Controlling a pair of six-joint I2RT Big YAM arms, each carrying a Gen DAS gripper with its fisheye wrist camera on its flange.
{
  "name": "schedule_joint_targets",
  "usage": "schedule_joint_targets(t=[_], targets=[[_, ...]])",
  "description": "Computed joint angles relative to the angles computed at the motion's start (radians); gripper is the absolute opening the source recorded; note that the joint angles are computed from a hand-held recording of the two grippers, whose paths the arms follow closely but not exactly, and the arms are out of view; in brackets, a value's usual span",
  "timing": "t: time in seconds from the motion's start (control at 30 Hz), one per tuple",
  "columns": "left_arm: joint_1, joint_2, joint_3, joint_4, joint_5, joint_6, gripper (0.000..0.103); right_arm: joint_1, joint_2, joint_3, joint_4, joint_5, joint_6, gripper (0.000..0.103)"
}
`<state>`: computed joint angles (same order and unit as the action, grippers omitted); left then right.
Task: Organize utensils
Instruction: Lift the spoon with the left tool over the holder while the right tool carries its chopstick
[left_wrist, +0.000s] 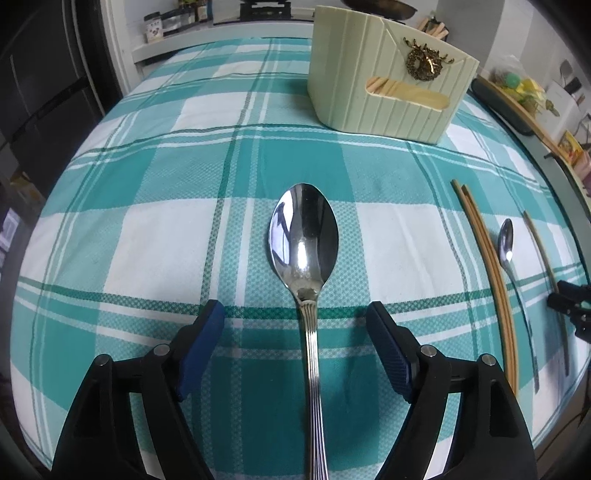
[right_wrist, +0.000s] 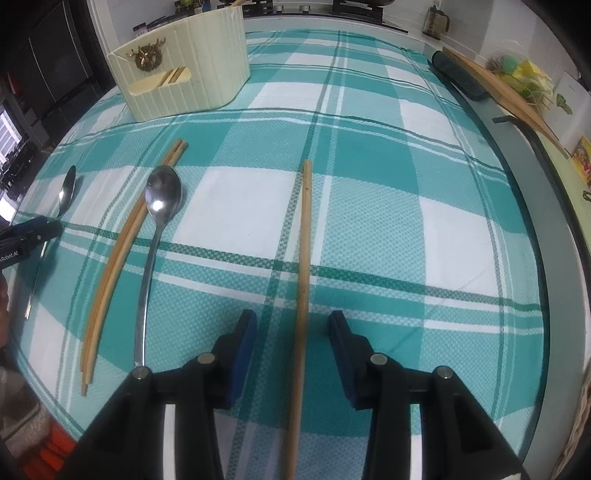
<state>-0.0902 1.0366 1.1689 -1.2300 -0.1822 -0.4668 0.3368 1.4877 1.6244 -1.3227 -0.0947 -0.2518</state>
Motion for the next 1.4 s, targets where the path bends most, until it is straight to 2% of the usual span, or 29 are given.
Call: schedule_joint_targets(t=[0.2,0.3,0.37,0.4,0.47,0.5,0.53,0.57,0.6,0.73,0.9,1.1,1.4], targets=[[0.001,0.065,0.044,-0.001,-0.049,0.005,0.081,0.004,0.061,0.071,-0.003,-0.008,0.006,0.042],[0.011,0.082,0.057,0.011,-0.051,0.009,0.07,0.01,0.108,0.126,-0.012,-0.006,0.005,0.041],[0.018,0.09,0.064,0.022,-0.046,0.025,0.05,0.016,0.14,0.164,-0.019,-0.003,0.004,0.041],[0.022,0.094,0.068,0.029,-0.041,0.039,0.044,0.019,0.155,0.182,-0.021,-0.002,0.005,0.041],[0.029,0.105,0.078,0.029,-0.034,0.051,0.042,0.027,0.184,0.217,-0.021,0.009,-0.001,0.037],[0.032,0.106,0.079,0.033,-0.028,0.056,0.042,0.033,0.196,0.23,-0.014,0.022,-0.005,0.029],[0.035,0.106,0.08,0.034,-0.022,0.061,0.042,0.039,0.206,0.244,-0.011,0.035,-0.009,0.016],[0.037,0.103,0.08,0.036,-0.014,0.067,0.042,0.042,0.218,0.261,-0.012,0.042,-0.013,0.01],[0.038,0.098,0.08,0.038,-0.007,0.07,0.041,0.044,0.229,0.276,-0.019,0.042,-0.012,0.007],[0.043,0.052,0.089,0.044,0.008,0.072,0.041,0.041,0.241,0.295,-0.025,0.028,0.026,0.007],[0.041,-0.013,0.126,0.037,0.005,0.073,0.041,0.024,0.179,0.273,0.01,-0.051,0.062,0.007],[0.02,-0.084,0.16,0.04,-0.002,0.067,0.041,0.013,0.057,0.235,0.056,-0.147,0.082,0.007],[-0.025,-0.155,0.185,0.038,-0.026,0.046,0.041,0.022,-0.118,0.131,0.185,-0.173,0.089,0.007]])
